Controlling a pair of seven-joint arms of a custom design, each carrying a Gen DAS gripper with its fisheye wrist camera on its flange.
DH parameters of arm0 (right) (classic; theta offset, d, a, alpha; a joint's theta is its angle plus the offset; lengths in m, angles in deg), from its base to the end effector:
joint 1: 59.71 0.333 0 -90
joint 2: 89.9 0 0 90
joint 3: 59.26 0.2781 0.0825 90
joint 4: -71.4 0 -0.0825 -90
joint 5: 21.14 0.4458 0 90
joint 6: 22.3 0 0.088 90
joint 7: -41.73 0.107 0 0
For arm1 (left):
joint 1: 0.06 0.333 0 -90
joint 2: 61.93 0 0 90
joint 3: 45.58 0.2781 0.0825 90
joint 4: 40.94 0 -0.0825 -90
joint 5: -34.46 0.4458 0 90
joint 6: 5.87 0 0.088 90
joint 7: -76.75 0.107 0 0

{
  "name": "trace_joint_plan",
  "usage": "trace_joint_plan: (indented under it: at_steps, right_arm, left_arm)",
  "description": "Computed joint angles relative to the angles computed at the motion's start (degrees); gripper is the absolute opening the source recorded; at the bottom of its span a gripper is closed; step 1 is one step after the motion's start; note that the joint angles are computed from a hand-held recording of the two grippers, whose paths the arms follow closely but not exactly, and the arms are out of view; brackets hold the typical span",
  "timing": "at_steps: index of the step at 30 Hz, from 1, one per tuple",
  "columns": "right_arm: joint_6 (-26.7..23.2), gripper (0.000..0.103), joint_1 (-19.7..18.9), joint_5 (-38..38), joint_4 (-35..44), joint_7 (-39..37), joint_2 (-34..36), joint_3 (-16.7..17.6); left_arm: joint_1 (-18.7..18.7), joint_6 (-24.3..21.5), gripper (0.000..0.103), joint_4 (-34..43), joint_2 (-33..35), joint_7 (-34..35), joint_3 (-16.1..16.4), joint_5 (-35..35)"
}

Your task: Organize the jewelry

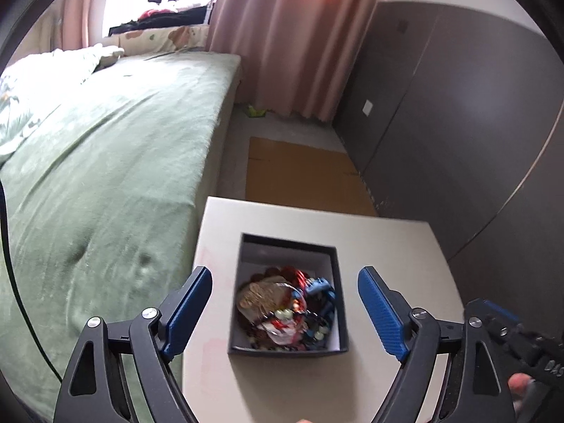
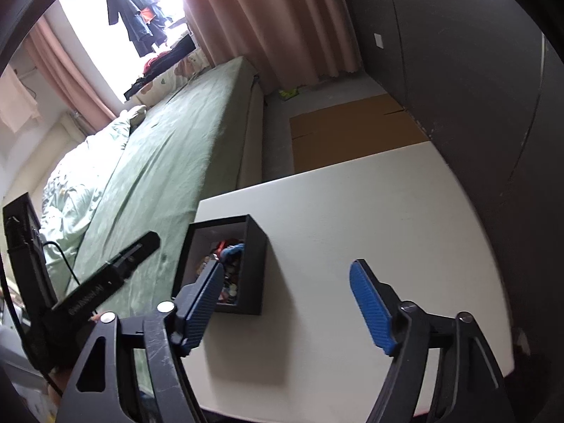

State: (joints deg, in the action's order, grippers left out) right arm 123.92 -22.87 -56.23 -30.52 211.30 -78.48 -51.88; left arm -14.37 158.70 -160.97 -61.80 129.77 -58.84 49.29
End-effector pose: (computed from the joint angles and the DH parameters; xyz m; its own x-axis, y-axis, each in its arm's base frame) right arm 0.5057 0.4966 0.4453 -0.0967 -0.9429 -0.3187 -0.7716 0.2733 -0.5744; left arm 0.5667 -0.3121 0.4418 -0.1448 -0.9628 0.2280 -0.7410 -0.0471 -0.6698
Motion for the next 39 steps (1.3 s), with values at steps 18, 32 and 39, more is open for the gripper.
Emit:
trace_joint_plan:
  at_steps: [18, 32, 39]
  right_arm:
    - [-1.84, 0.103, -3.80, -7.19, -13.73, 7.40, -12.56, 3.85]
    - [-1.16, 0.103, -6.79, -12.54, -20.48, 11.22, -19.45, 8.10]
    - [1.79, 0.103, -7.74, -13.10, -22.75, 11.33, -21.30, 8.86]
  left_arm:
    - [-0.33, -2.65, 0.103, -3.08, -5.53, -22.30, -2.97, 24.37]
    - [0.66, -2.23, 0.103, -8.75, -12.68, -17.92, -6.19, 17.43]
    - [1.48, -2.01, 0.103, -10.48, -15.32, -17.56, -7.34, 17.00]
